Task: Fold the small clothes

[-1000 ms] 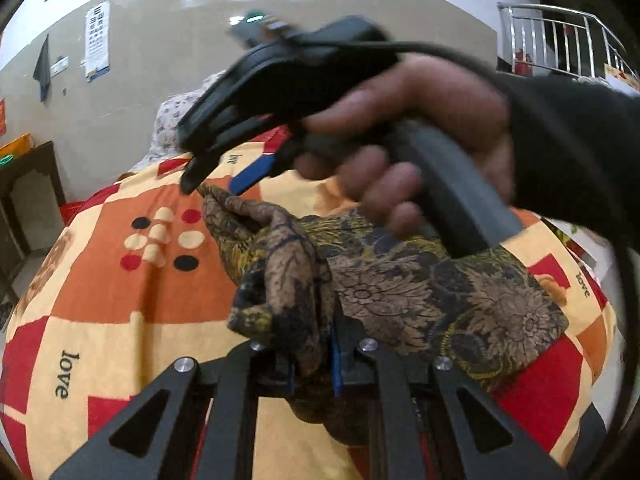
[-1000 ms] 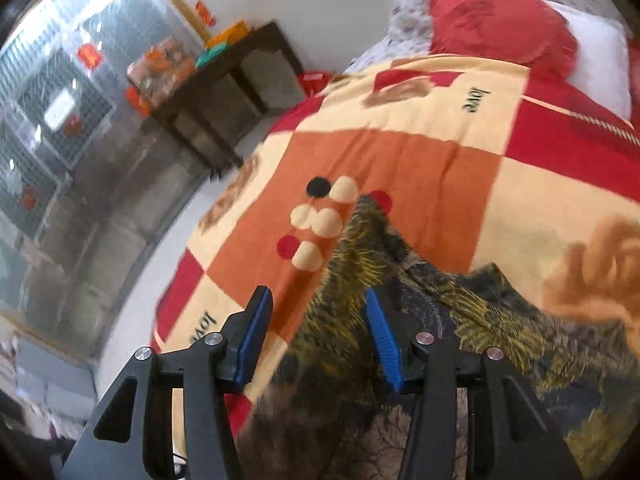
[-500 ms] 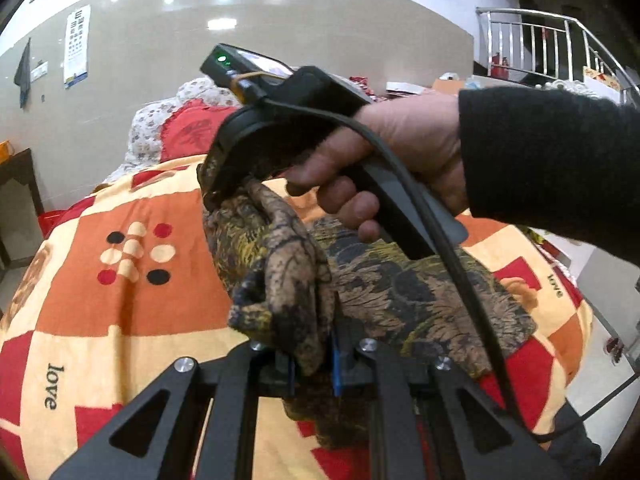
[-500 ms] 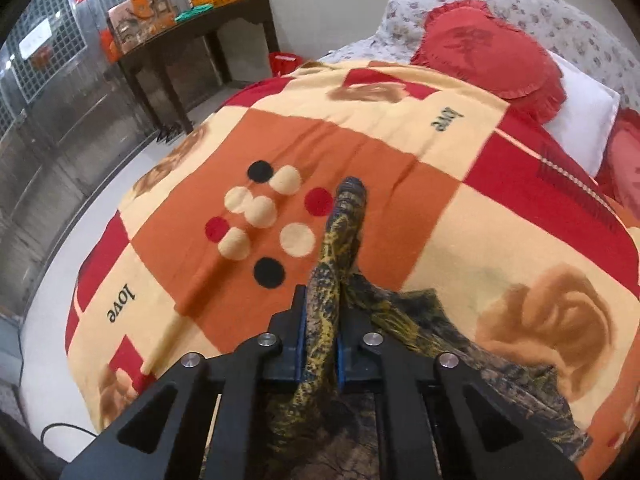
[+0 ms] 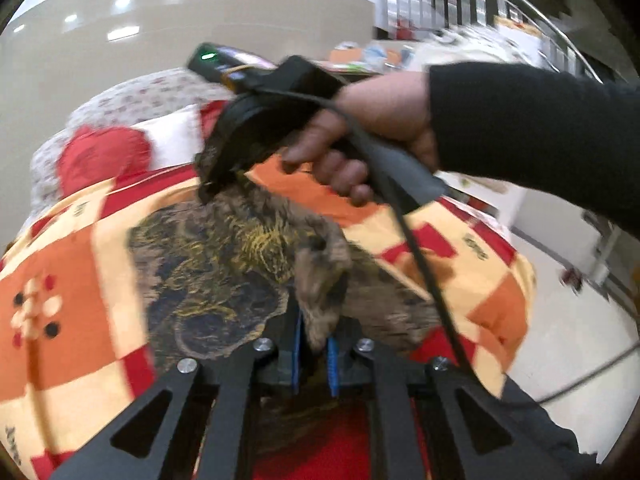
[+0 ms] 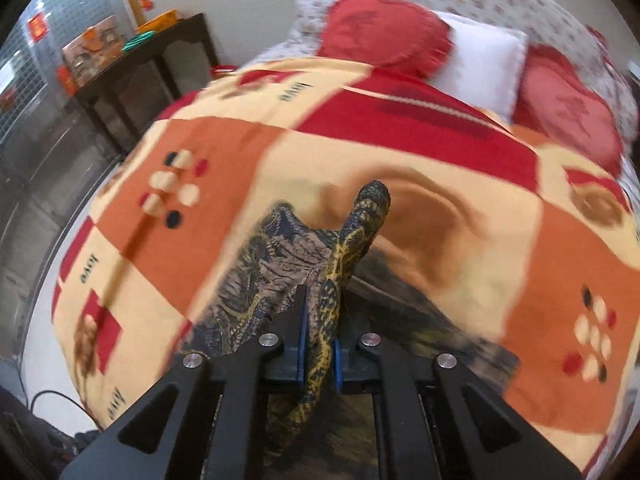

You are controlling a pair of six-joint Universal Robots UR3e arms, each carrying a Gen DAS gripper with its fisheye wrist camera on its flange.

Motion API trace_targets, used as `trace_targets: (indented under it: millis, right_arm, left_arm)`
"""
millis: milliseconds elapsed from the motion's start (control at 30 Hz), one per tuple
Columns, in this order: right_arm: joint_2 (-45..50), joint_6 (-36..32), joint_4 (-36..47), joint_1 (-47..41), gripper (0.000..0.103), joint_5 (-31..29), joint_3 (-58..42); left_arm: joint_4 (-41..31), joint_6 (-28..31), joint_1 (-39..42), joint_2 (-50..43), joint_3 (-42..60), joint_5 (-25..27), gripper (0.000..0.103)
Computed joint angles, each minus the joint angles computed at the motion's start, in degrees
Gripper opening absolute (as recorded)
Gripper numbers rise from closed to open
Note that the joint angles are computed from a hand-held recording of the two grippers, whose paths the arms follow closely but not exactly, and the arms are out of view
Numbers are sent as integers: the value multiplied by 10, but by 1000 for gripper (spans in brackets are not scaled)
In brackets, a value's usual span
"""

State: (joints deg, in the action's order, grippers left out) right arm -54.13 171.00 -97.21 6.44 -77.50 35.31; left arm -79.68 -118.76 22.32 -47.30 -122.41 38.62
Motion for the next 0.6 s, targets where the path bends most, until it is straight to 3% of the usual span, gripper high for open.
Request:
trace_targets:
  millis: [67,133,267,467,600]
  right_arm:
    - [-53,-10,-32,-27,16,9,94]
    - [-93,-18,-54,-51,16,18,161]
    - [-143,-32,-80,-98,16,31,255]
    - [-175,-33,-129,-135,16,47,362]
    - [-191,-10,-171,-150,20,48,425]
  left_arm:
    - [75,-50,-75,-12,-12,22,6]
    - [211,-118,-162,-51,-37,64,6]
    - [329,-202,-262,-154,-29,130,6]
    - [362,-214,-316,-214,-22,173,6]
    - [334,-210,-313,-248,-16,164,6]
